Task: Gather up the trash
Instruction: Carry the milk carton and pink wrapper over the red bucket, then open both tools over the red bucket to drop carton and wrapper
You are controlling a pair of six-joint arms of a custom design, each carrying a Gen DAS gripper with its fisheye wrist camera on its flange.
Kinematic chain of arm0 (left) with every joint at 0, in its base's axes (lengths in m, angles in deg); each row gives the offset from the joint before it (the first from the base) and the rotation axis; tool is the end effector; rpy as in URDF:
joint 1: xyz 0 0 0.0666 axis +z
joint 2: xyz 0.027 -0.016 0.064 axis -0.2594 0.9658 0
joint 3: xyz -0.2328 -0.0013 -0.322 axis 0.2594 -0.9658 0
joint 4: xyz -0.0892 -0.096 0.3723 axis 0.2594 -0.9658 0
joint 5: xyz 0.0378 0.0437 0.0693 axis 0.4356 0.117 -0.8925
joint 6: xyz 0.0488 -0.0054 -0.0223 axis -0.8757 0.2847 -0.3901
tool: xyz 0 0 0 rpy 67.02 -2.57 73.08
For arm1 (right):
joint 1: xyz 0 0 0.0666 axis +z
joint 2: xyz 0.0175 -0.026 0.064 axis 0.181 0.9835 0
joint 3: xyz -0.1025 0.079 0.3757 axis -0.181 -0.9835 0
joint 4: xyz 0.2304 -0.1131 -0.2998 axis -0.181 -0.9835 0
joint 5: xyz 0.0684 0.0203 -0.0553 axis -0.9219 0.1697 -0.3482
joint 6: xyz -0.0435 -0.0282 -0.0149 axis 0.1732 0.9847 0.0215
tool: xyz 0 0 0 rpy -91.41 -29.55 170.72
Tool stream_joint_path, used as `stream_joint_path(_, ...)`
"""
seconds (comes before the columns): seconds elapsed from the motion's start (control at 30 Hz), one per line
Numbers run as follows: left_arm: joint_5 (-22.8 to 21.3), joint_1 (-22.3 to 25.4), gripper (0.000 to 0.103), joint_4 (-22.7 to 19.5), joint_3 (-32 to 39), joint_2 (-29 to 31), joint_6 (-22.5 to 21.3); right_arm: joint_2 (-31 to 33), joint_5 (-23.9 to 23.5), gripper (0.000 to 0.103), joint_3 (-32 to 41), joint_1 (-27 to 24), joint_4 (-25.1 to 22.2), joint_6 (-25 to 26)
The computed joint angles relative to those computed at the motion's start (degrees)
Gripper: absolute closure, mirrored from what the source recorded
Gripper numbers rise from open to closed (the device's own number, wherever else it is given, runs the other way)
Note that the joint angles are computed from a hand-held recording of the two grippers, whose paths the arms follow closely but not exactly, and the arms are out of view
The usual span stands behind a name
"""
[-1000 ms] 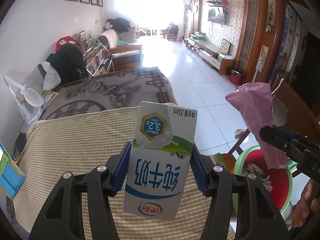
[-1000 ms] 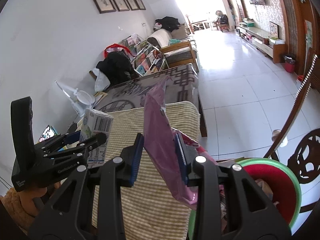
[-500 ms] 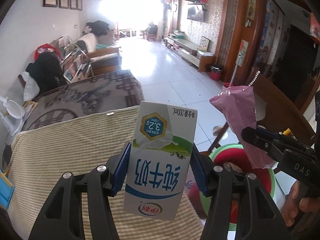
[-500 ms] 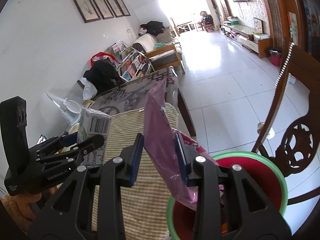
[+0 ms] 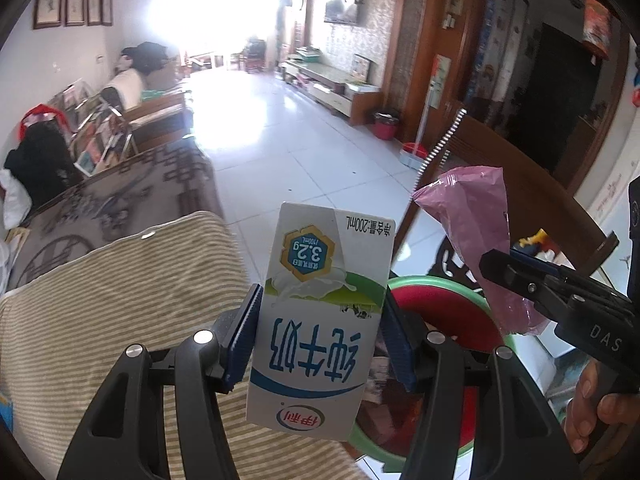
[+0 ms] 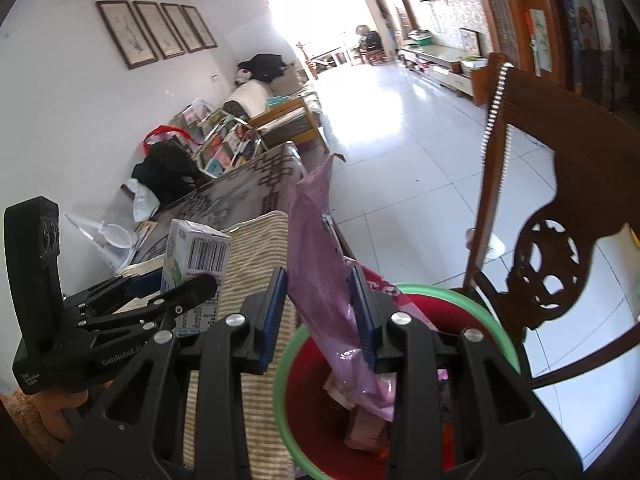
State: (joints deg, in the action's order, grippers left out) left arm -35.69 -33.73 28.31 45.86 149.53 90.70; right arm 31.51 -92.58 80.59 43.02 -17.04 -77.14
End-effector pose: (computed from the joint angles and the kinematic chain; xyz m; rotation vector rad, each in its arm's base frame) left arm 0.4868 -0.1616 0.4601 0.0938 2.4151 -0.1303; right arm 0.5004 0.3223 0.4345 -0.1468 2.2991 0.6329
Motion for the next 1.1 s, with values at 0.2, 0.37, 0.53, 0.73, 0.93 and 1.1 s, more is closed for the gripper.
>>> stream_joint_path(0.2, 2.44, -1.75, 0.049, -1.01, 1.69, 2.3, -0.41, -2.43, 0.84, 0.071, -4.04, -1.69, -0.48, -1.62)
stream_joint_path(0.37, 5.47, -2.64, 0.049, -1.98, 2.39, 4.2, -0.83, -4.26, 1.48, 0.071, -7.16, -2.63, -1.23, -3.55)
stream_joint_path(0.53, 7.4, -3.23, 0.049, -3.41, 2.52, 5.77, -0.68, -5.25, 0.84, 0.07, -9.26, -3.36, -1.49, -6.14)
stream_joint_path(0.73, 8.37, -2.99, 0.051, -4.04, 1.22, 6.07, 0.0, -5.46, 1.46, 0.07, -9.81, -2.52, -2.31, -6.71)
stream_joint_path(0.93, 9.8, -2.48, 0.032, -3.74, -0.57, 5.24, -0.44, -5.66, 2.35, 0.033, -10.1, -1.76, -2.13, -8.94)
stream_joint_path(1.1, 8.83, -0.61, 0.025, -1.08, -3.63, 1.67, -0.94, -5.5, 4.85, 0.03, -9.14, -0.17, -2.78, -10.28)
